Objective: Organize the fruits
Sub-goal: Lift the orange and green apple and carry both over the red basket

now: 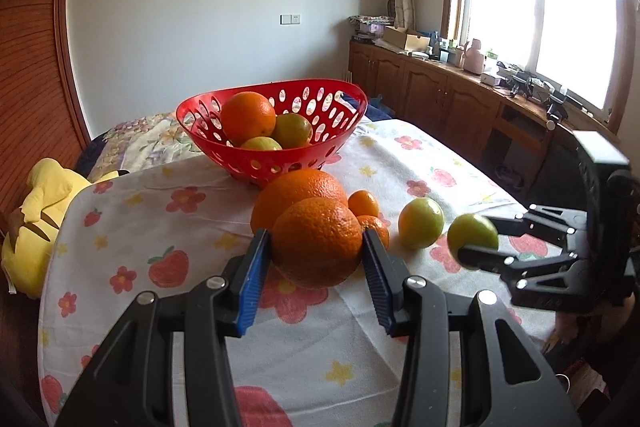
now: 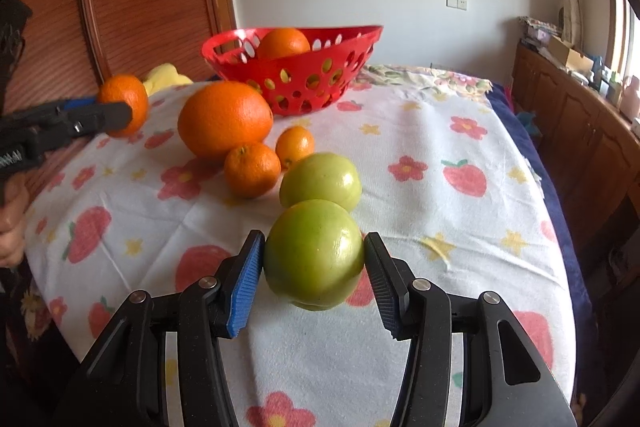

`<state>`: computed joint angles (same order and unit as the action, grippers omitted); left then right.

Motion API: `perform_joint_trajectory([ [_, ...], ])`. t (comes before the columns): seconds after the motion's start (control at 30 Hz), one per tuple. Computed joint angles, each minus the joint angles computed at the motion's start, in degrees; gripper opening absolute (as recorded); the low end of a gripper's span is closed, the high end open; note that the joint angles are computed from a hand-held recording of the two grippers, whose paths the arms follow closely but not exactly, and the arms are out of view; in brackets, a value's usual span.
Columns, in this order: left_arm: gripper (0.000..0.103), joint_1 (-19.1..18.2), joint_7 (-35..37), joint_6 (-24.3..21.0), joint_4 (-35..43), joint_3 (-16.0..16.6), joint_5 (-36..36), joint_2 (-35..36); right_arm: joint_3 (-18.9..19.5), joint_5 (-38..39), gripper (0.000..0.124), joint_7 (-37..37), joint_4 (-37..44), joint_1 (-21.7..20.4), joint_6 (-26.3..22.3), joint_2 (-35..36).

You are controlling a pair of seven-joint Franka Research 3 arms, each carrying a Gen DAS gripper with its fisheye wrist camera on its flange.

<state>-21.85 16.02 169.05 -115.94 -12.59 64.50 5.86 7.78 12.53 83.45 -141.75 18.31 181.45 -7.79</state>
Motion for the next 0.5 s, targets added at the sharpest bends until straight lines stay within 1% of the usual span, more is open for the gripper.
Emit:
perform_joint_trajectory([
  [0.07,0.045,0.1,-0.4,0.2,0.0,0.2,0.4,-0.2,-1.5,1.6,0.052,-1.6,0.1,1.5,0.1,-0.6],
  [0.13,0.045,0.3,-0.8,0.4,0.0,0.2,0.9,-0.5,-1.7,1.9,0.052,-2.2,0.4,1.6,0.2,-1.3],
  [0.2,0.045,0.5,-0.8,0.4,0.1,0.2,1.1,-0.8,-3.3,3.8,0.052,-4.4,1.2,3.4,-0.2,-1.6],
  [0.23,0.045,0.6,-0.9,0.3,0.2,0.2,1.3,-0.9,-3.2,4.0,0.052,-4.7,1.5,3.3,-0.3,-1.7],
  [0.33,0.045,1.1,-0.4,0.2,0.4,0.1,1.1,-1.2,-1.2,2.3,0.052,-4.1,2.9,0.9,-0.5,-1.6],
  [0.5,0.045,2.0,1.2,0.9,1.4,0.2,0.5,-1.1,-2.3,3.2,0.052,-6.4,5.8,2.1,-1.1,-0.7],
])
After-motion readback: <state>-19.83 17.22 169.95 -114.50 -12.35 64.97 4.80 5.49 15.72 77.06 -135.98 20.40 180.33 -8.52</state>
